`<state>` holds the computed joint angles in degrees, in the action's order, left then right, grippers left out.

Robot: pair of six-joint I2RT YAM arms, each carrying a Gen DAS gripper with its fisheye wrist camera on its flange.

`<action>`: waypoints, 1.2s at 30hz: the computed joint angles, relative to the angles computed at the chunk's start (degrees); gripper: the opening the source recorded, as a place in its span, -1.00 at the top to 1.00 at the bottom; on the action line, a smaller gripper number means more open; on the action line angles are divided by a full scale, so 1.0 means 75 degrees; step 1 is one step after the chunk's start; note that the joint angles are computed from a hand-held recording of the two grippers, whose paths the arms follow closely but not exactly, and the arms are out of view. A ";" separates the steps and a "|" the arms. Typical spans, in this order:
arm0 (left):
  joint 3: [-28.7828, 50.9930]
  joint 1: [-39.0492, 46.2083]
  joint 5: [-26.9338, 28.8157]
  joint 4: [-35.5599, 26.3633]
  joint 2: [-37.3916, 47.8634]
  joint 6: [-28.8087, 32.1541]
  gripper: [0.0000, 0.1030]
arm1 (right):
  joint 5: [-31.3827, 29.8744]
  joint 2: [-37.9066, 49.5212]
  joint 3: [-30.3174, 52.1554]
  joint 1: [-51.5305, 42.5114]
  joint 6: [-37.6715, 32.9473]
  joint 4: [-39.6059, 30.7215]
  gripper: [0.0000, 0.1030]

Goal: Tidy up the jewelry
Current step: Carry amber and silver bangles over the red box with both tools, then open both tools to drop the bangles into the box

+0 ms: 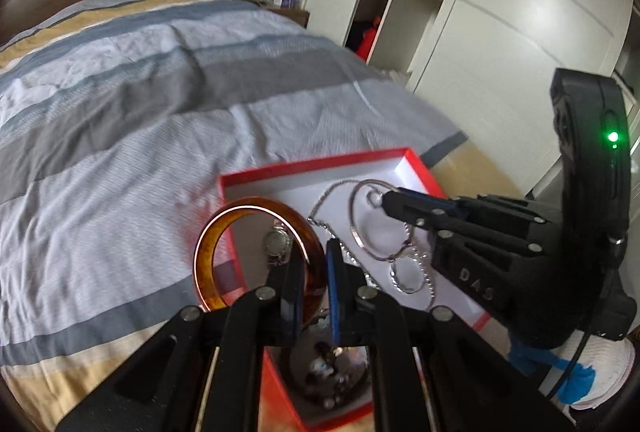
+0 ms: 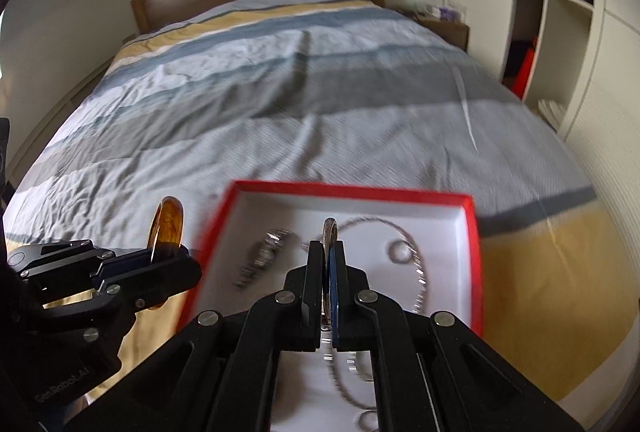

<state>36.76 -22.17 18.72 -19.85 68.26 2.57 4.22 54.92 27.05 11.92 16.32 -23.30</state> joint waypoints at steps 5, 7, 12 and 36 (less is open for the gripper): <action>-0.0037 -0.0714 -0.0538 0.0680 0.0760 -0.0243 0.82 | -0.0689 0.0119 -0.0336 -0.1268 -0.0677 0.0493 0.93; -0.0025 -0.0966 -0.0599 0.0831 0.0962 -0.0336 0.83 | -0.0918 0.0359 -0.0416 -0.1677 -0.0918 0.0702 0.92; 0.0025 -0.1512 -0.0766 0.1121 0.1638 -0.0520 0.84 | -0.1208 0.0799 -0.0557 -0.2187 -0.1288 0.1036 0.92; 0.0224 -0.1329 -0.0628 0.0210 0.1058 -0.0939 0.38 | -0.1038 -0.0111 -0.0028 -0.2362 -0.1762 -0.0475 0.44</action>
<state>38.44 -32.14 14.01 -18.27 76.19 -4.48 -3.57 54.09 26.84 -5.80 3.10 -26.86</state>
